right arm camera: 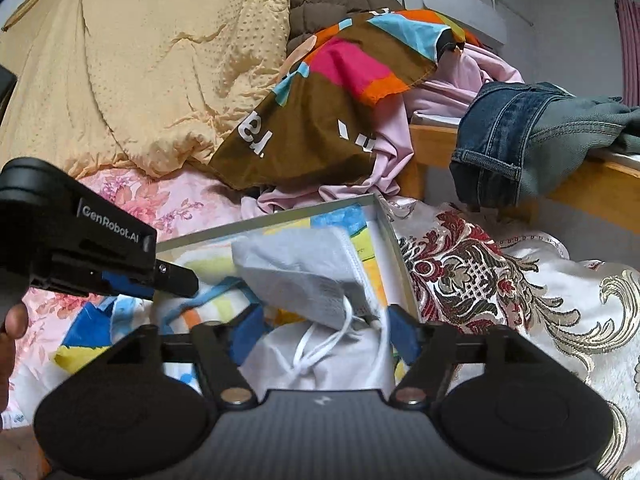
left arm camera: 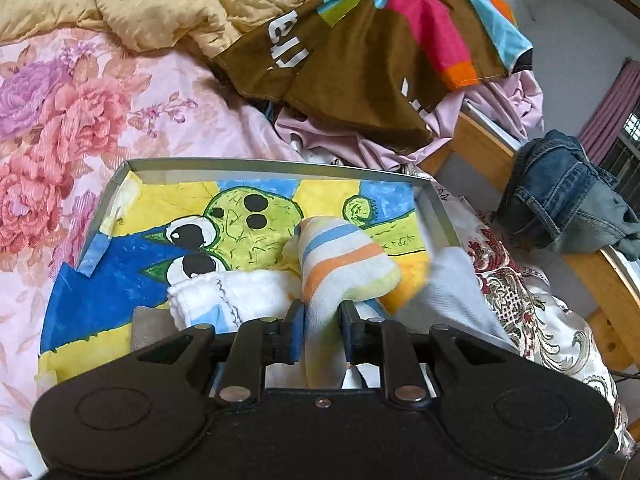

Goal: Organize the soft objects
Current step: 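Lower the towel and mask into the tray and open both tools, then withdraw both tools from the tray toward the orange band and striped sock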

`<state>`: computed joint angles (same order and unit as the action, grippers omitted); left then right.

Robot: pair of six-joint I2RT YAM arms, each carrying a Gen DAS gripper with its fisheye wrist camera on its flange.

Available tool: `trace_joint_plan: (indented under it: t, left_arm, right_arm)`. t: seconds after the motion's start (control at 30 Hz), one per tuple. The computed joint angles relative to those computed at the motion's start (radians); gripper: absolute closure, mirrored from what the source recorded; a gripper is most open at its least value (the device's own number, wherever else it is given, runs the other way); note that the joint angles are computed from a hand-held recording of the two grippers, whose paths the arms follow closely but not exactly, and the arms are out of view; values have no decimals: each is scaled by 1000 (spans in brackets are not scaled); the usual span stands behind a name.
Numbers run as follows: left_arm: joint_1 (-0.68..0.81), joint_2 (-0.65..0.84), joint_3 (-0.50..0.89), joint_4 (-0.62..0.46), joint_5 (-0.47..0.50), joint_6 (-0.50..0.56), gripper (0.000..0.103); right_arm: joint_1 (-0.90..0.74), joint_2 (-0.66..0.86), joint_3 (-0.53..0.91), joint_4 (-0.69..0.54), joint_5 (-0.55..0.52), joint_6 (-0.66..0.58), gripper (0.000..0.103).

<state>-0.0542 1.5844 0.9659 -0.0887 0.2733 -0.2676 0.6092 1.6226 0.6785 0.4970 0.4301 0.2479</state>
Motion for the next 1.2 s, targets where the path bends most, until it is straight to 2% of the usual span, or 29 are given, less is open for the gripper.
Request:
trace_joint_plan:
  t: [0.07, 0.13, 0.27, 0.43, 0.57, 0.6, 0.73, 0.83, 1.07, 1.2]
  left_arm:
    - [2, -20, -9, -1, 3, -6, 82]
    - [8, -31, -9, -8, 6, -9, 75]
    - [21, -65, -23, -13, 21, -13, 72]
    - [26, -129, -64, -2, 22, -12, 56]
    - [31, -189, -113, 25, 34, 1, 48]
    - [32, -208, -134, 39, 38, 0, 43]
    - [44, -308, -234, 79, 48, -18, 35]
    - [49, -398, -290, 57, 43, -9, 34]
    - [97, -639, -361, -59, 76, 57, 26]
    - [139, -779, -376, -148, 113, 103, 21]
  right_arm:
    - [7, -6, -2, 3, 13, -5, 17]
    - [11, -17, -9, 8, 16, -12, 14]
    - [20, -46, -33, 24, 35, -17, 7]
    - [28, -112, -82, 30, 50, 2, 2]
    - [59, -216, -161, 42, 91, -11, 0]
    - [69, -245, -178, 33, 105, -8, 0]
    - [104, -364, -236, -17, 160, 31, 0]
    - [139, -459, -271, -72, 214, 67, 0]
    - [276, -645, -273, -256, 347, 137, 0]
    - [409, -720, -250, -355, 469, 155, 0]
